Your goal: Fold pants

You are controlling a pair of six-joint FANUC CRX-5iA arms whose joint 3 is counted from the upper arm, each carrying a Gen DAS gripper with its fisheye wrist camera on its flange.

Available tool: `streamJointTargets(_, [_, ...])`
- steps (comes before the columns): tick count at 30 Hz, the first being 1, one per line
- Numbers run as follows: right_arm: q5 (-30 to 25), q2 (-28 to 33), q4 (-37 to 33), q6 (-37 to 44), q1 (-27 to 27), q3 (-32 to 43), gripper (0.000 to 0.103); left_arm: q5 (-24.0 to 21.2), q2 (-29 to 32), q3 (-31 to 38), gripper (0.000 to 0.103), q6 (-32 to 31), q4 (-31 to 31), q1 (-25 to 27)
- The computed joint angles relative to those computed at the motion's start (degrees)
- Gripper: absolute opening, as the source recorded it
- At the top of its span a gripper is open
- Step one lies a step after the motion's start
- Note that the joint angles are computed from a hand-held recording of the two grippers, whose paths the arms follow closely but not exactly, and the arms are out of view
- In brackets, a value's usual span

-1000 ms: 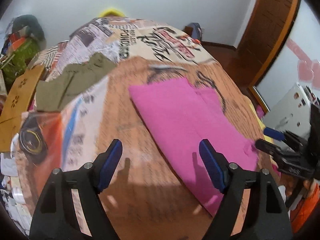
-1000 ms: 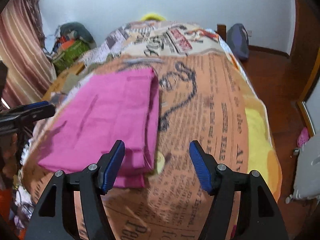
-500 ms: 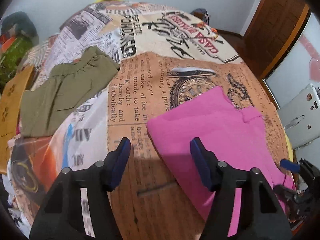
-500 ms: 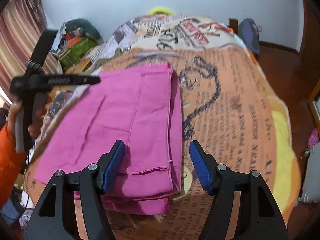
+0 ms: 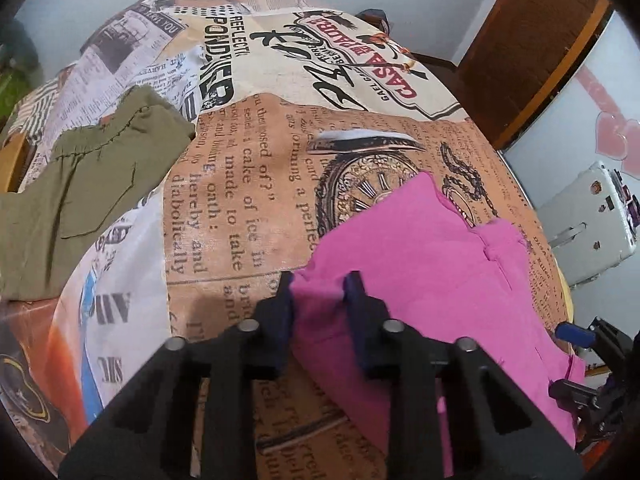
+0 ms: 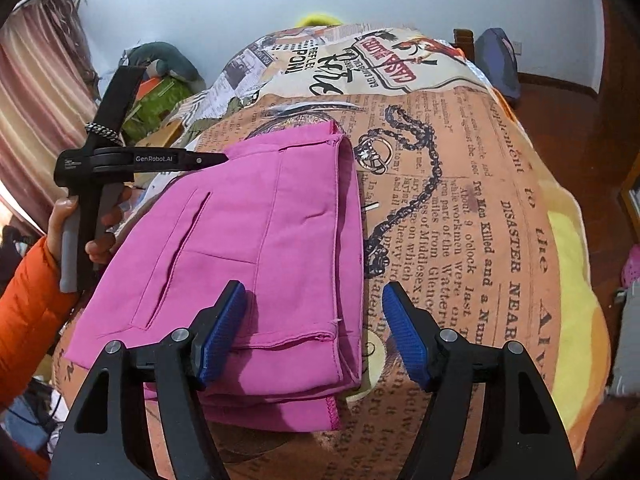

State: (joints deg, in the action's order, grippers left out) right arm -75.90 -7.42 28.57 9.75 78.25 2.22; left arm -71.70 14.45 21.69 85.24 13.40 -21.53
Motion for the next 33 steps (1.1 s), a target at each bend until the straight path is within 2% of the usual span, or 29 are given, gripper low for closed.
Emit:
streamJointTargets(4, [-3.11,0.88,1.65,-0.48,0.82,1.71,0.067,0.11,-1.49,-0.47,0.014,1.23,-1.90,-0.41])
streamJointTargets(9, [-7.99,1.75,5.52,-3.02,2.56,3.98,0.067,0.20,-6.05,-2.78,0.012,2.09,-5.46,-1.28])
streamJointTargets(12, [-9.92,2.34,6.94,-4.11,3.13,5.75,0.072,0.43,-9.39,-5.45,0.011,1.91,-5.06,-1.07])
streamJointTargets(20, [-15.20,6.49,12.32,-2.83,5.08,10.82,0.072,0.83,-17.70,-11.84,0.008,2.62,-4.62,-1.40])
streamJointTargets(28, [-15.36,8.20,14.77,-2.03,5.58,12.45,0.072,1.14,-25.55,-17.71,0.004,5.15,-7.31,-2.62])
streamJointTargets(33, [-14.94,8.01,13.82,-2.47,5.07,12.32,0.072,-0.58,-27.21,-19.66,0.004,5.47,-6.33,-0.91])
